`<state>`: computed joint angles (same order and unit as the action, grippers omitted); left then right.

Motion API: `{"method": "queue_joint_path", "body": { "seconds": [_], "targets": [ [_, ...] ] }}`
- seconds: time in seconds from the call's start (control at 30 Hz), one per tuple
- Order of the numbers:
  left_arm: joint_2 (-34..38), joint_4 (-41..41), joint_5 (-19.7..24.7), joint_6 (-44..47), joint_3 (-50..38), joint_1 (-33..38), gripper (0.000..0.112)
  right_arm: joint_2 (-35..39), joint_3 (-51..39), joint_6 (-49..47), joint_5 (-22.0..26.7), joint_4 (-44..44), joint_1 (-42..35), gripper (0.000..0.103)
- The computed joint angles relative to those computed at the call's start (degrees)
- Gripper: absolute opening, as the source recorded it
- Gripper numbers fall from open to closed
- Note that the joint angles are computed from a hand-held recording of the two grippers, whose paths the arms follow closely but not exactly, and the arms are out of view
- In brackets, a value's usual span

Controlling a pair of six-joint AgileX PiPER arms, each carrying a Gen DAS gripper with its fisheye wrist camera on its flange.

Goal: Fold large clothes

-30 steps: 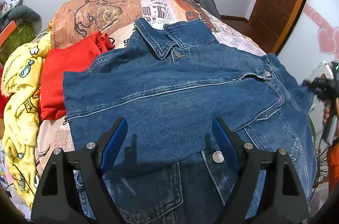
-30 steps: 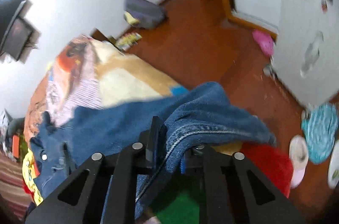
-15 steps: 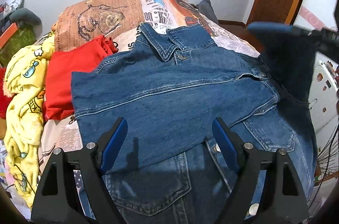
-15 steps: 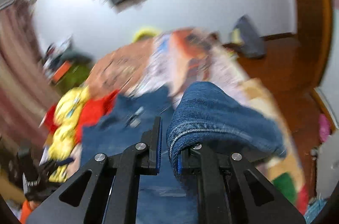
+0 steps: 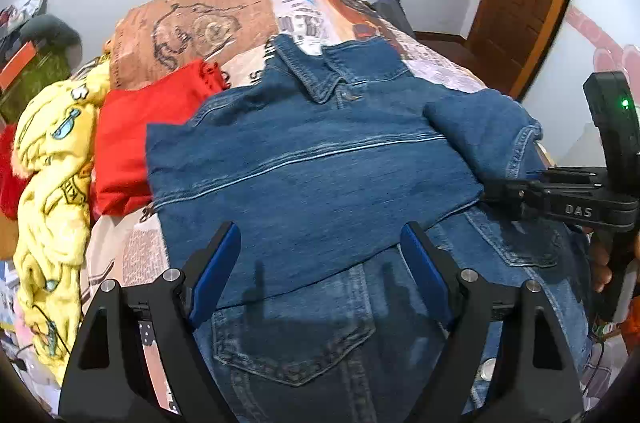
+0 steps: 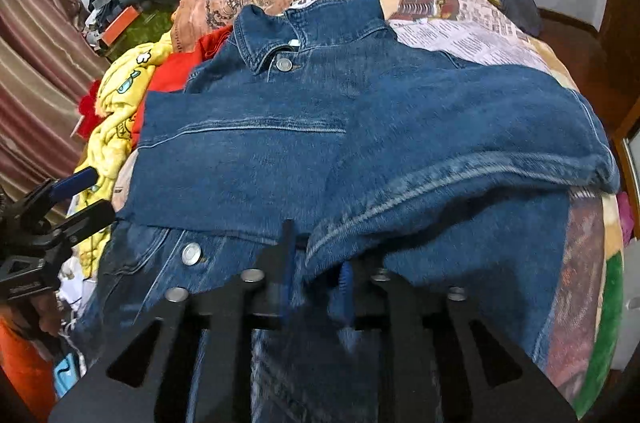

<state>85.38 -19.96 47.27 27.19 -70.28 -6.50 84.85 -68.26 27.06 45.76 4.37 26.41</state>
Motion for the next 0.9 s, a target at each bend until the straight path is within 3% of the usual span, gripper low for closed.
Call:
{"method": "queue_joint_path", "body": {
  "seconds": [0.03, 0.13, 0.3, 0.47, 0.67, 0.83, 0.9],
  "targets": [
    [0.03, 0.28, 0.18, -0.33, -0.45, -0.75, 0.082, -0.15, -0.68, 0.41, 1.45, -0.33, -0.02, 0.036],
    [0.37, 1.54, 0.55, -1.69, -2.55, -3.84, 0.082, -3.00, -0.22, 6.22, 2.42, -7.62, 2.41, 0.047],
    [2.33, 5.40, 0.31, -5.60, -7.81, -11.23, 0.082, -11.29, 4.64, 14.48, 4.17, -19.15, 2.39, 0.051],
    [7.42, 7.55, 1.98, -8.67, -15.24, -18.55, 0.082, -18.92, 9.09, 19.88, 5.91, -25.22, -1.07, 0.056],
    [18.54, 3.93, 9.76, -6.88, -30.37, -25.55, 0.082, -23.43, 13.38, 19.66, 6.42, -24.85, -9.64, 0.057],
    [31.12, 8.08, 17.22, -8.58, -46.86, -32.24, 0.082, -24.39, 17.17, 15.56, 3.92, -19.13, -16.49, 0.057],
    [38.04, 10.07, 22.46, -9.45, -56.47, -34.38, 0.082, -24.49, 18.31, 14.02, 3.01, -17.23, -18.20, 0.057]
  ]
}}
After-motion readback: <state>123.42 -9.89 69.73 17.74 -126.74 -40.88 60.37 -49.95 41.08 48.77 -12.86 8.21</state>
